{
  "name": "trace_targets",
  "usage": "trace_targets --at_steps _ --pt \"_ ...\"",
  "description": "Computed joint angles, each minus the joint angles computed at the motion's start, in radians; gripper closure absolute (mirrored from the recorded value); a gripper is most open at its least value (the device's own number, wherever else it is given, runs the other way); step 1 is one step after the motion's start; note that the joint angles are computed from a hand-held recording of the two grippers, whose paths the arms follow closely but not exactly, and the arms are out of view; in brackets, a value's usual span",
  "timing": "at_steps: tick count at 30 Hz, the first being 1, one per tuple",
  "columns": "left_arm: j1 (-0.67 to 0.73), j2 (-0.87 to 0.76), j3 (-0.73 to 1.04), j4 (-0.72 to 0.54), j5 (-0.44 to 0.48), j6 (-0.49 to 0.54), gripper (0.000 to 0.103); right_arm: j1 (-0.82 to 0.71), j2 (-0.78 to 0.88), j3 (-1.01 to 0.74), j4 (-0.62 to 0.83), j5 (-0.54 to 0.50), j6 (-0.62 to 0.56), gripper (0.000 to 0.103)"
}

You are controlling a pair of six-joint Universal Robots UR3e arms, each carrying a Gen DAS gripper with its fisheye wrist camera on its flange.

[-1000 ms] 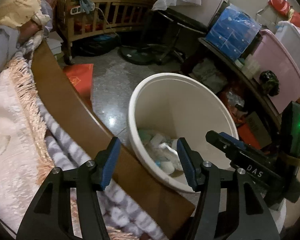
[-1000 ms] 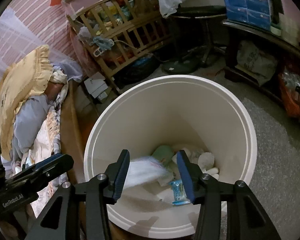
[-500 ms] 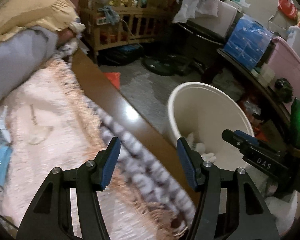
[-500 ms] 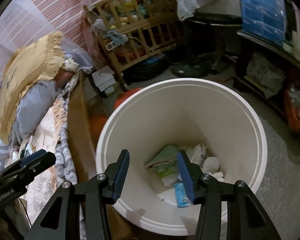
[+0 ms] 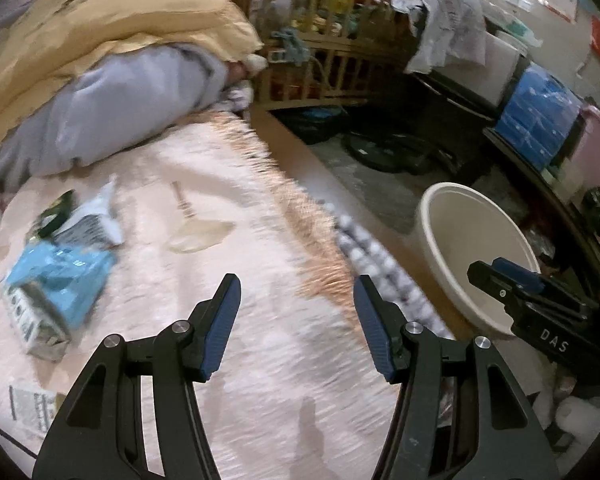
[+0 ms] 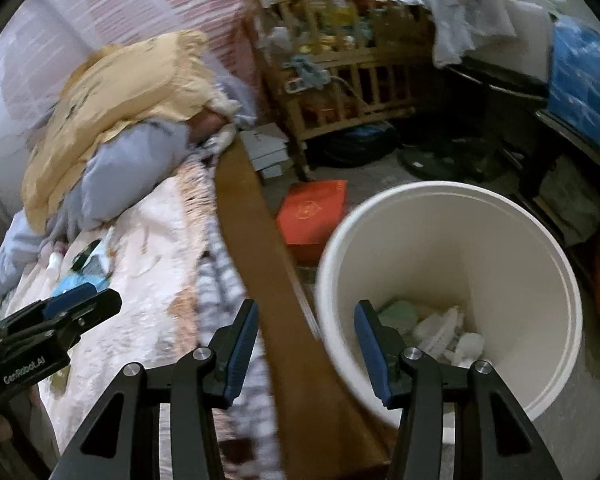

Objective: Collect trash
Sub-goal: 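Return both open tools over the trash on the bed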

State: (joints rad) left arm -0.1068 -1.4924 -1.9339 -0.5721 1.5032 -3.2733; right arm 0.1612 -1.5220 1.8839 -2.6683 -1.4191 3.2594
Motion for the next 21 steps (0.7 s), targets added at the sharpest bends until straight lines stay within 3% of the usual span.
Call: trace_targets --at_steps 7,12,16,21 --pt "0.169 0.221 -0.164 -0.075 -0.038 0.079 0.046 0.150 0.107 -0.123 0.025 -0.023 0.022 0.055" --pt "0.378 0.403 -0.276 -0.184 -0.105 0.188 0.046 0.240 0.205 -0.228 0.066 0.000 0.026 0.055" --pt "0.586 0.567 -0.353 -0.312 -0.182 0.306 0.046 0.303 0.293 -0.337 0.124 0.019 0.016 0.055" --pt "0.907 0.780 -0.388 -0.582 -0.315 0.522 0.046 0.374 0.378 -0.452 0.167 0.020 -0.002 0.055"
